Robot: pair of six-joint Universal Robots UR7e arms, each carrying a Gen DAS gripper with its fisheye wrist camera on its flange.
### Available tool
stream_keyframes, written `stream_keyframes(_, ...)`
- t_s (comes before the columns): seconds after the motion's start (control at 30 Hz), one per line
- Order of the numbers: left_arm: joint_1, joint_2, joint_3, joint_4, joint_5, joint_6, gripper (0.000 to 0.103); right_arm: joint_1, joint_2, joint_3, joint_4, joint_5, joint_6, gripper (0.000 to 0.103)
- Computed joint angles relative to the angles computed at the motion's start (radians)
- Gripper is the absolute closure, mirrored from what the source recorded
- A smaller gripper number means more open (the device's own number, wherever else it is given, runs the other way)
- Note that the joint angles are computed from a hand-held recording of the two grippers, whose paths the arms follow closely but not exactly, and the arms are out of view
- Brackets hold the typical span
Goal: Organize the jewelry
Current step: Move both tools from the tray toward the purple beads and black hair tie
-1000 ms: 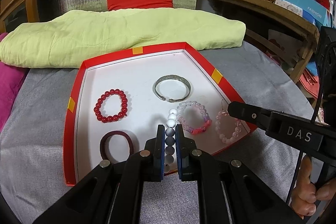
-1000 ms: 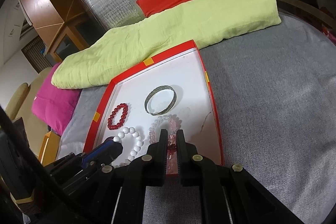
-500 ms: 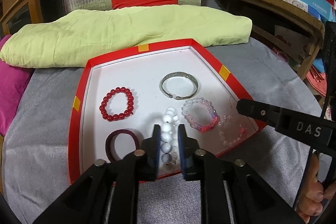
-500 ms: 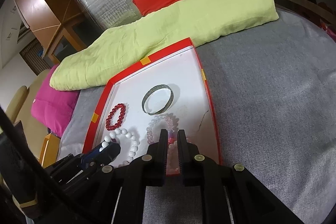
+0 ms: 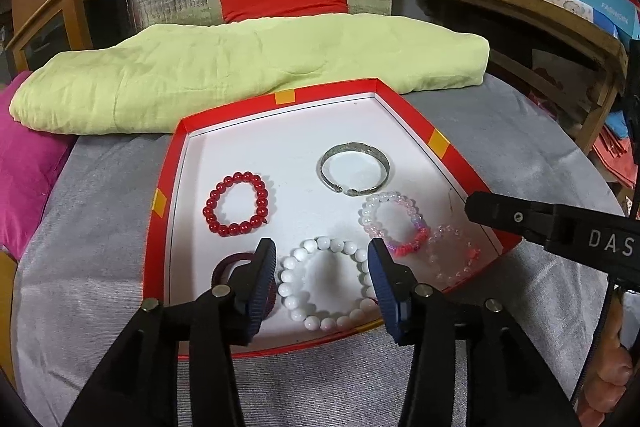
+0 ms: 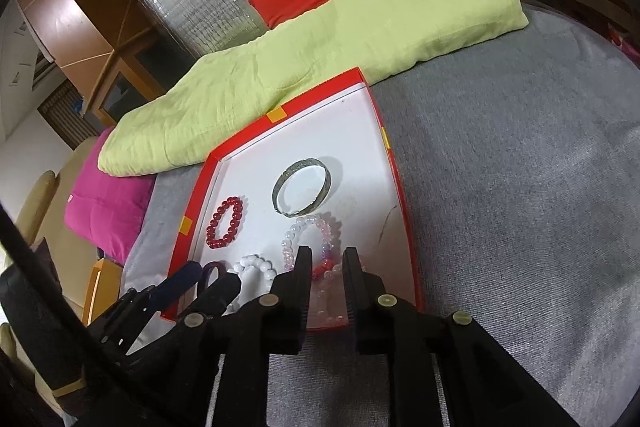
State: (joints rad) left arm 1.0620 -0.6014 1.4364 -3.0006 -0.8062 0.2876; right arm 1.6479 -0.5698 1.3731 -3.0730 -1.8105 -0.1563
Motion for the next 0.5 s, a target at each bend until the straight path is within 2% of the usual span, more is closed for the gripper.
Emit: stream_keyframes(0.5, -0.006, -0.018, 0.022, -0.033, 0.017, 0.000, 0.053, 0.017, -0.013, 0.019, -0.015, -0.001, -0.017, 0.085)
